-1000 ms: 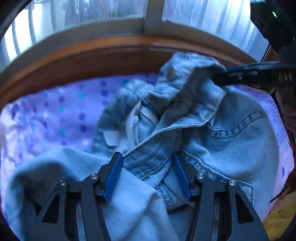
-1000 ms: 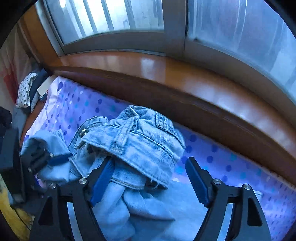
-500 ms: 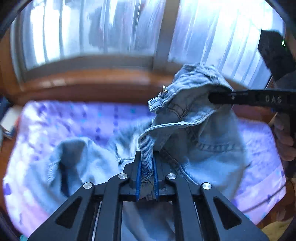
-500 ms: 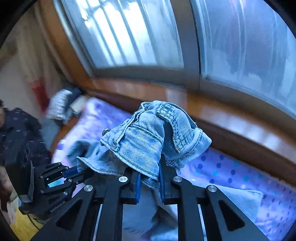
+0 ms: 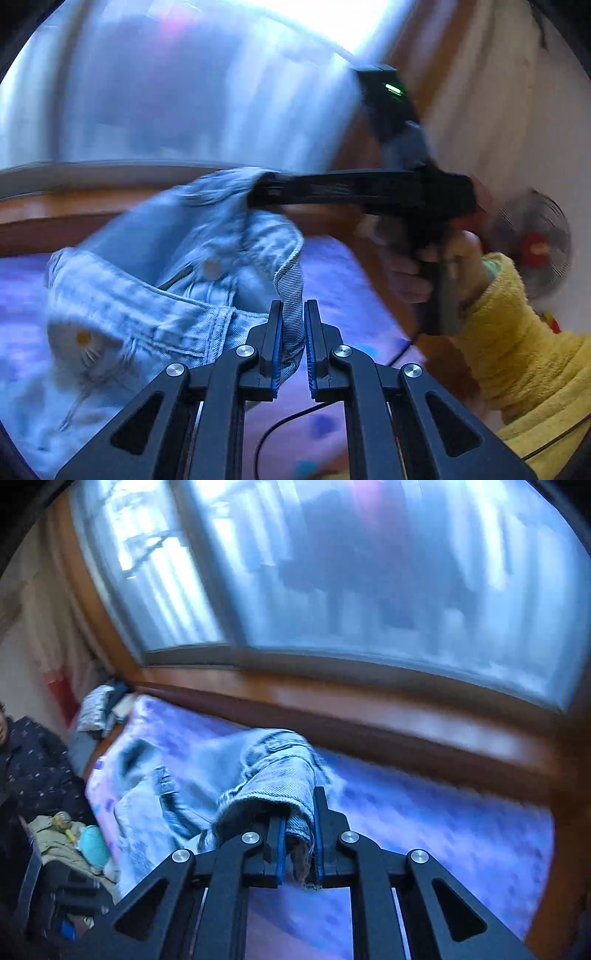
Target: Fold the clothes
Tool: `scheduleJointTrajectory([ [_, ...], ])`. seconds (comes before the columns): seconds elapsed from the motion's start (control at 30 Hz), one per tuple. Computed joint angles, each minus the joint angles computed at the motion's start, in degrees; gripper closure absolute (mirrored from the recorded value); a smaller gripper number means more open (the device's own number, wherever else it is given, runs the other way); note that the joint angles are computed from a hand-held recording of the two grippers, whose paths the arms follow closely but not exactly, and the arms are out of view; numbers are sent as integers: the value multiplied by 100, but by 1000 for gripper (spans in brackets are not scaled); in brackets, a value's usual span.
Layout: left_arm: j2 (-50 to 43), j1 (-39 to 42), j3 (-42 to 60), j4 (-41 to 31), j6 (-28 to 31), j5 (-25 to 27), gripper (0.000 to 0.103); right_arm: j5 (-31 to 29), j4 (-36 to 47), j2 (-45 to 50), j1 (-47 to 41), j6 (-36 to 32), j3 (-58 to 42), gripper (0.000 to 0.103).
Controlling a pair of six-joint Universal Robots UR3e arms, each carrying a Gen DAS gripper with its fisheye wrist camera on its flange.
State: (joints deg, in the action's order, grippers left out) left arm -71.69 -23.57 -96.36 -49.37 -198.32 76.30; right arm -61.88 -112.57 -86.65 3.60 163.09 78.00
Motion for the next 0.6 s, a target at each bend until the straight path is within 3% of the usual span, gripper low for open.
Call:
scheduleJointTrajectory([
  [0.1,-1496,-937,797,346,-338,243,92,69,87,-354,-800,-461,910,90],
  [0.27,-2900,-1444,1607,-368,-891,153,84,-375,-180,250,-1248,-681,1753,86],
  [0.33,-2776,-1461,1357,-472,-1013,-39,84,-621,-538,497,-1249,-558,2031,76],
  [0.4,-2455,-1493,1056,-509,-1032,-93,80,-668,-806,480,-1311,-471,2237,55],
  [0.5,-1822,-1847,872,-919,-1196,732,71,-542,-761,208,-1512,-548,2396,51],
  [0.6,-1022,-2186,650,-1436,-1764,1644,65,-260,-269,-375,-1961,-1006,2639,50],
])
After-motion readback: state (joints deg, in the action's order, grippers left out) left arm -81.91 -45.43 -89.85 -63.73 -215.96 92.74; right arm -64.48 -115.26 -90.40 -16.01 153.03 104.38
